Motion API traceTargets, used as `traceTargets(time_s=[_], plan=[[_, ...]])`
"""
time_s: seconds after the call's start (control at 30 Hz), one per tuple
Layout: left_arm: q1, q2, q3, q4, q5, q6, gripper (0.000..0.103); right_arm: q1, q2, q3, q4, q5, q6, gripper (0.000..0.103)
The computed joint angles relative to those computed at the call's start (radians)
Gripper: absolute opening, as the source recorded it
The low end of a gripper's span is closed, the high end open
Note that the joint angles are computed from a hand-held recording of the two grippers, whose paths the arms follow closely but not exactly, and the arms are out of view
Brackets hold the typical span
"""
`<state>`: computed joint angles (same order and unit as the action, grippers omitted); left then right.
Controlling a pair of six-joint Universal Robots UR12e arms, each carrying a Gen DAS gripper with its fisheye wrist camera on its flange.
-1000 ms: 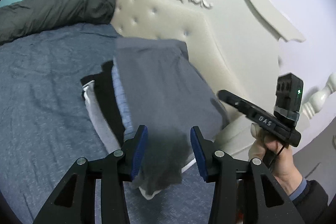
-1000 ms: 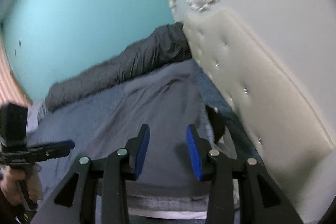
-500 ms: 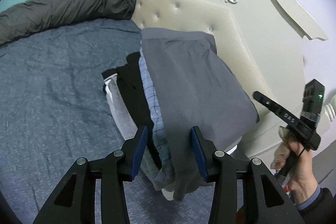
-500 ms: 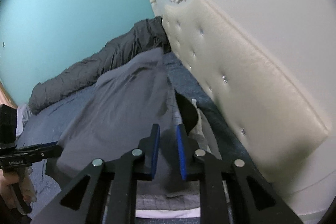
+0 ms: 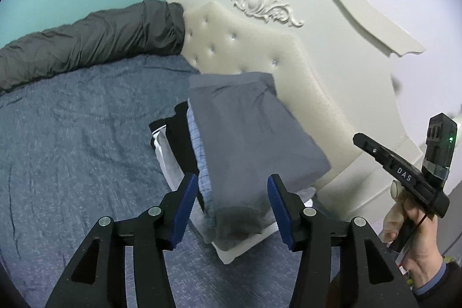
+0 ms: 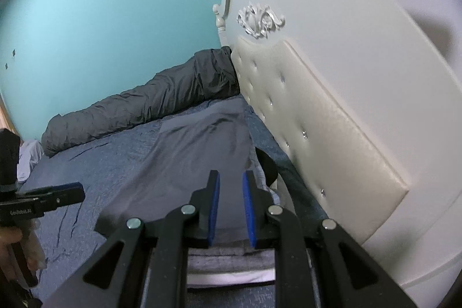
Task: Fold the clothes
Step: 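Open both tools and pull them back from the stack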
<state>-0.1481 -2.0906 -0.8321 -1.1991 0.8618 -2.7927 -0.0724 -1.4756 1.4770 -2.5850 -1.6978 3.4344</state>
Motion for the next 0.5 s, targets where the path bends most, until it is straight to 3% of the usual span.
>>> traceTargets(time_s=[0.5], plan=[[0.031,0.134,-0.144,0.086,-0.041,0.069,0.068,0.070,-0.046,-0.010,0.039,-0.114,0.025,0.020]])
